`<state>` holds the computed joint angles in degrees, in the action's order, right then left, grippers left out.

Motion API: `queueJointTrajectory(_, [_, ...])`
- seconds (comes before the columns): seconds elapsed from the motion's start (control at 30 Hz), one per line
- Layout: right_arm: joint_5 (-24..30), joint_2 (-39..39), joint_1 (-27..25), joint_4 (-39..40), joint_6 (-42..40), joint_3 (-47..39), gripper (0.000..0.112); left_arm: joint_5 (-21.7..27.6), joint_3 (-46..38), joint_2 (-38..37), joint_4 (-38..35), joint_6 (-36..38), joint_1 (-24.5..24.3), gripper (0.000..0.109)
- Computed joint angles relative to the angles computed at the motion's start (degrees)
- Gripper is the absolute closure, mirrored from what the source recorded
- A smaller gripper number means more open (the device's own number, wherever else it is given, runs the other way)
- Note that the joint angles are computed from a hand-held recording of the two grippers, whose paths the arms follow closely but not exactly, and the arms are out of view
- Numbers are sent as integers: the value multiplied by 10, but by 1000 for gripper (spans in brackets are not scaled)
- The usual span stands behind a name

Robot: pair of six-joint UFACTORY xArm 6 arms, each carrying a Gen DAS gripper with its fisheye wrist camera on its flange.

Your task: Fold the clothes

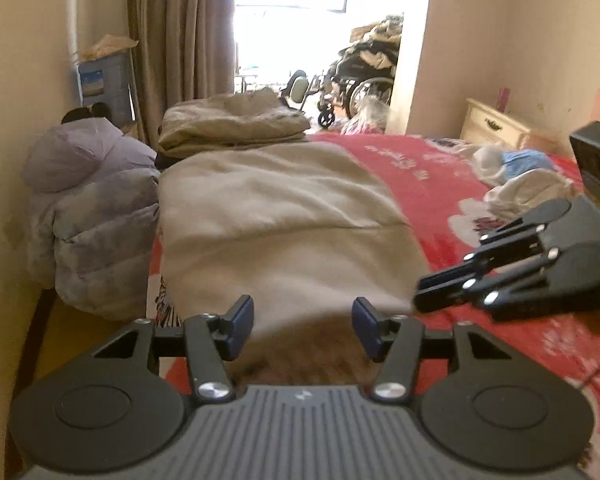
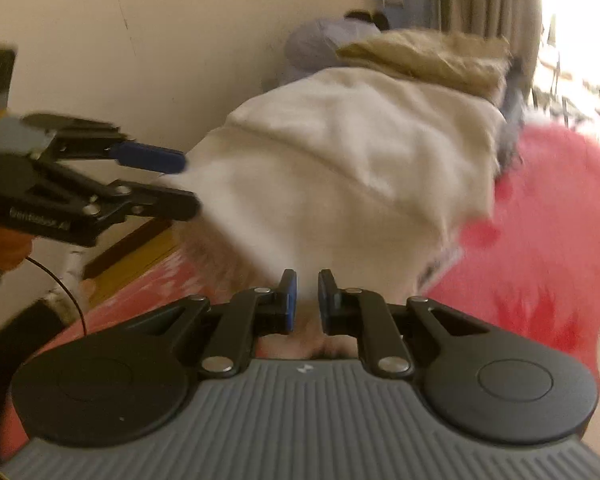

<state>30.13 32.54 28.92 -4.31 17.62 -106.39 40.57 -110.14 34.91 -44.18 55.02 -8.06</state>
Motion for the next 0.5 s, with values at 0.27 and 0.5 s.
queueJointTrajectory(0.27, [175, -144, 38, -20, 15, 94, 90, -36, 327, -266, -139, 41, 6, 40])
queueJointTrajectory(0.5, [134, -291, 99, -94, 149, 269, 56, -123, 540, -498, -157, -51, -27, 19])
